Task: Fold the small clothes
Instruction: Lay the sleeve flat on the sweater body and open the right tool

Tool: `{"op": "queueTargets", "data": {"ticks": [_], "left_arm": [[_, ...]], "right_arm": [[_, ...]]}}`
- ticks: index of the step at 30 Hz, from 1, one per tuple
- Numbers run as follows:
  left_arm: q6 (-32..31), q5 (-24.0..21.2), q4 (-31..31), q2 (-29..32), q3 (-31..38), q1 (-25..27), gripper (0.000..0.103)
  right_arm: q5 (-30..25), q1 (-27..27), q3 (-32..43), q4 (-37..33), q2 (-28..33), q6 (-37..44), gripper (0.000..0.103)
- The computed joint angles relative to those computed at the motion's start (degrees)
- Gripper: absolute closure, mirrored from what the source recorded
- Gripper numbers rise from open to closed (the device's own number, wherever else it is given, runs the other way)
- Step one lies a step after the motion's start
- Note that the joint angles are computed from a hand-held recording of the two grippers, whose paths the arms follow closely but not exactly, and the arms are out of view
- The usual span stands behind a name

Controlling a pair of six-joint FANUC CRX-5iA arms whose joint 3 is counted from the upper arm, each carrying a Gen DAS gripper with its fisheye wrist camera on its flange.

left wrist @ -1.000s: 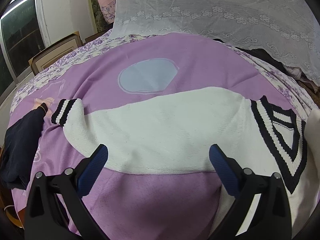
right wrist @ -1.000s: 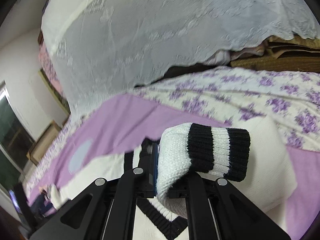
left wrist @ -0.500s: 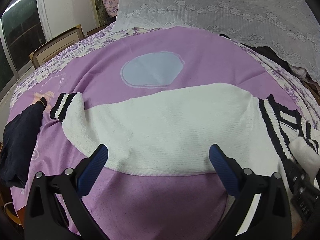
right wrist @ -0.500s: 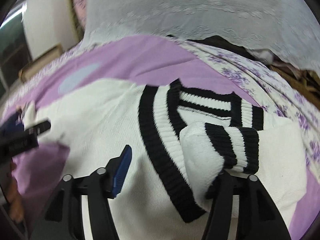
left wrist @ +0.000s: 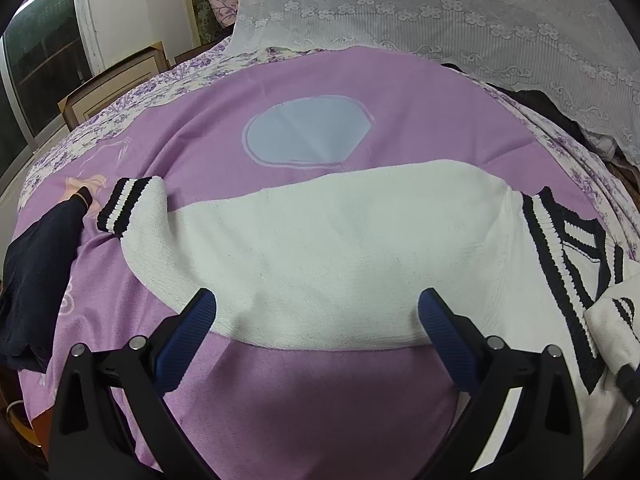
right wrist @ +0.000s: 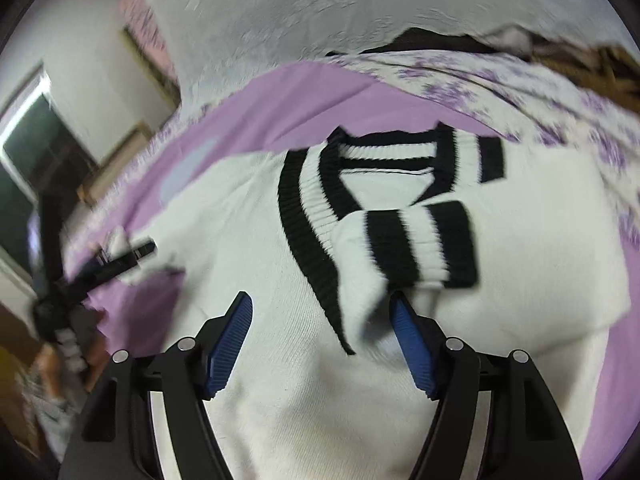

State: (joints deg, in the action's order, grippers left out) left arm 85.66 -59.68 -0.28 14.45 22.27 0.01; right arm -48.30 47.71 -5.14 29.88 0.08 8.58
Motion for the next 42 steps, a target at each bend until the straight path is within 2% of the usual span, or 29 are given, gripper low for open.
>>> {"op": "queueTargets", "data": {"ticks": [6, 8, 11, 13, 14, 15, 17, 19, 23, 25, 26, 27, 30, 33, 35, 37, 38, 40, 41, 42], "left_arm": [[0.0, -0.2, -0.1, 0.1, 0.1, -0.1, 0.004], [0.1, -0.2, 0.0, 0.0, 0.0, 0.0, 0.004], [0.3, -0.2, -0.2, 0.1, 0.1, -0.1, 0.004], [0.4, -0.4, -0.3, 0.3, 0.4, -0.2, 0.004], [0.5, -0.5, -0.3, 0.4, 0.5, -0.2, 0.004], [0.6, -0.6, -0.2, 0.4, 0.6, -0.1, 0.004], [0.7, -0.8, 0.0, 0.6, 0.8, 0.1, 0.004], [0.8, -1.1, 0.2, 0.9, 1.2, 0.3, 0.004], [1.6, -1.5, 0.9, 1.4, 2.2, 1.4, 0.004], [2.6, -2.2, 1.5, 2.1, 2.9, 2.2, 0.004], [3.0, -2.6, 1.8, 2.4, 3.2, 2.5, 0.004], [3.2, -2.9, 2.1, 2.5, 3.4, 2.7, 0.004], [3.2, -4.1, 3.4, 3.3, 4.0, 3.3, 0.004], [3.0, -4.0, 3.6, 3.2, 3.9, 3.4, 0.004], [3.0, -3.6, 3.6, 2.9, 3.6, 3.4, 0.004], [3.1, -3.6, 3.3, 3.0, 3.7, 3.3, 0.004], [3.2, -4.0, 3.1, 3.2, 4.0, 3.2, 0.004], [3.3, -4.7, 3.3, 3.7, 4.4, 3.4, 0.004], [3.3, -5.0, 3.5, 3.9, 4.7, 3.5, 0.004], [3.3, -5.3, 3.8, 4.1, 4.8, 3.6, 0.004]], "right_arm": [[13.1, -3.9, -10.9, 3.4, -6.6, -20.1, 0.032], [19.0, -5.8, -14.3, 4.4, -7.7, -26.8, 0.032], [23.9, -7.4, -16.5, 6.2, -7.5, -32.5, 0.032], [22.8, -7.5, -16.7, 10.5, -6.5, -37.8, 0.041], [18.6, -6.8, -15.0, 11.5, -5.3, -37.7, 0.057], [15.1, -6.1, -13.3, 11.6, -4.3, -36.1, 0.075], [9.2, -5.1, -10.0, 13.1, -2.0, -33.4, 0.087], [7.2, -4.5, -7.0, 14.0, -0.1, -28.9, 0.089], [8.1, -2.9, 1.0, 12.1, 4.9, -18.6, 0.091], [4.9, -1.3, 8.9, 4.0, 9.5, -5.4, 0.080], [3.4, -0.8, 11.5, 0.4, 11.0, -0.9, 0.061], [2.2, -0.3, 14.4, -4.2, 12.8, 4.2, 0.046], [-1.0, 1.3, 17.1, -9.0, 14.7, 10.7, 0.046], [-0.9, 3.0, 14.2, -2.6, 13.0, 8.3, 0.046], [-0.8, 2.9, 11.0, 4.7, 10.9, 2.4, 0.046], [-3.8, 2.6, 11.3, 6.7, 10.9, 1.6, 0.046], [-5.8, 2.6, 11.8, 5.8, 11.3, 2.2, 0.046], [-12.7, 1.6, 17.3, -2.2, 15.0, 9.1, 0.046], [-13.6, 1.1, 18.1, -4.1, 16.0, 10.7, 0.047], [-11.5, 1.2, 16.6, -3.0, 15.6, 10.7, 0.047]]}}
